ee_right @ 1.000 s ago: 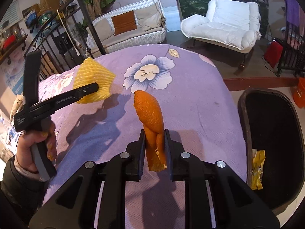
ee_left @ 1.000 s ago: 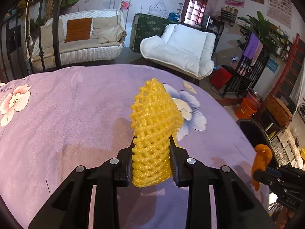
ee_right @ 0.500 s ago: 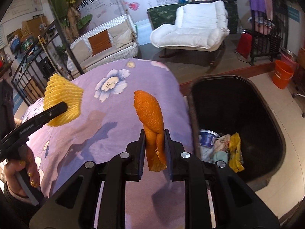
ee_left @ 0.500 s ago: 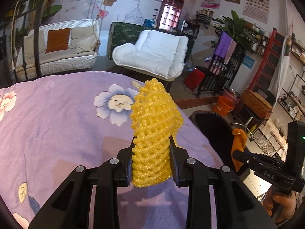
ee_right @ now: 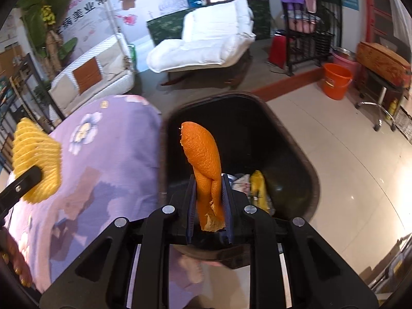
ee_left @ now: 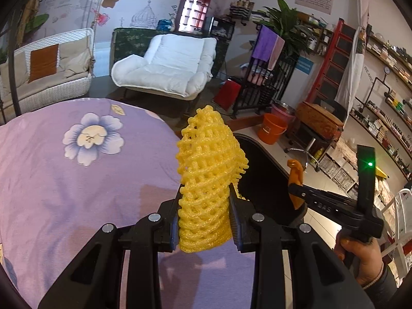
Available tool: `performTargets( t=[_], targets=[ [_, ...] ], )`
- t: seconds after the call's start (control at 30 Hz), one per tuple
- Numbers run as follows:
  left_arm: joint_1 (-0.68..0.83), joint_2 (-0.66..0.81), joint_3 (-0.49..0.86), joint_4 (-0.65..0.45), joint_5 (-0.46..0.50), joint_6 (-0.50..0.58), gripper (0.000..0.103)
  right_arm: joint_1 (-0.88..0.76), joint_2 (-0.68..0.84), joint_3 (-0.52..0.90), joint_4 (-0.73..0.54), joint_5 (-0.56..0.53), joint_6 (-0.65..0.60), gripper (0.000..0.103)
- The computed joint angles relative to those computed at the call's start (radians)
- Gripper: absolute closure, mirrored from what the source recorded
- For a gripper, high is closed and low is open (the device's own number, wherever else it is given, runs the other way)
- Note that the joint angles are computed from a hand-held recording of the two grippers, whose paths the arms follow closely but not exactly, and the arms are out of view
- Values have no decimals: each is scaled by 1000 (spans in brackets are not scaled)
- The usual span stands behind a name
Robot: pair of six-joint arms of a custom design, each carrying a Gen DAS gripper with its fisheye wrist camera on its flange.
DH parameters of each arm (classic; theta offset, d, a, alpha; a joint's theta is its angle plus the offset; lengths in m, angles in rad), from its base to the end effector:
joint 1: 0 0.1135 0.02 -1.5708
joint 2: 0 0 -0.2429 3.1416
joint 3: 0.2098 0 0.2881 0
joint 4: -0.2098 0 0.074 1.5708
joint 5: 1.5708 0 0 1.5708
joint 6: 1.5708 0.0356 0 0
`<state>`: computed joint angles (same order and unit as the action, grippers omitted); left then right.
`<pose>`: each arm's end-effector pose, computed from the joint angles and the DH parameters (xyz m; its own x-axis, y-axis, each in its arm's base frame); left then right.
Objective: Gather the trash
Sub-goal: 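Carry both items to the bin while the right tool releases the orange peel inside, then lower the yellow foam net into the bin and open the left tool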
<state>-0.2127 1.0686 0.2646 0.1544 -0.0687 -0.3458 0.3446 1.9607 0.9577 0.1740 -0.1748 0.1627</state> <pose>0.2244 -0.0460 0.0989 -0.6095 -0.2143 -0.7633 -0.0525 0.9716 -0.2308 0.3632 0.1369 0.0525 -0.7565 -0.1021 -0.6459 -0.3250 0.9158 0.2360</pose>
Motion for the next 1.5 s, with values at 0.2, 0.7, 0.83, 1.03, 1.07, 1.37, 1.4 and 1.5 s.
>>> performTargets(
  t=[0.2,0.7,0.83,1.03,1.07,1.37,1.4,1.5],
  targets=[
    [-87,112,46,45,-32,-30,72,-40,97,80,-26,0,-21,83],
    [-177,313,166,84,-48,-38,72,-56,172,120,25,22,1,40],
    [-176,380,220,84,-29,-34,72,-55,111,40,74,40,7,38],
    [-185,493,321,81,-3,-13,72,-74,-12,-108,157,59,16,34],
    [-184,514,338,80,7,-10,72,-78,-29,-126,164,64,16,34],
    [-207,699,507,38,38,4,72,-141,-165,-273,222,92,10,28],
    [-210,718,526,30,38,6,72,-146,-175,-283,223,94,8,28],
    [-214,756,568,5,38,18,72,-164,-199,-315,235,107,2,27]
  ],
)
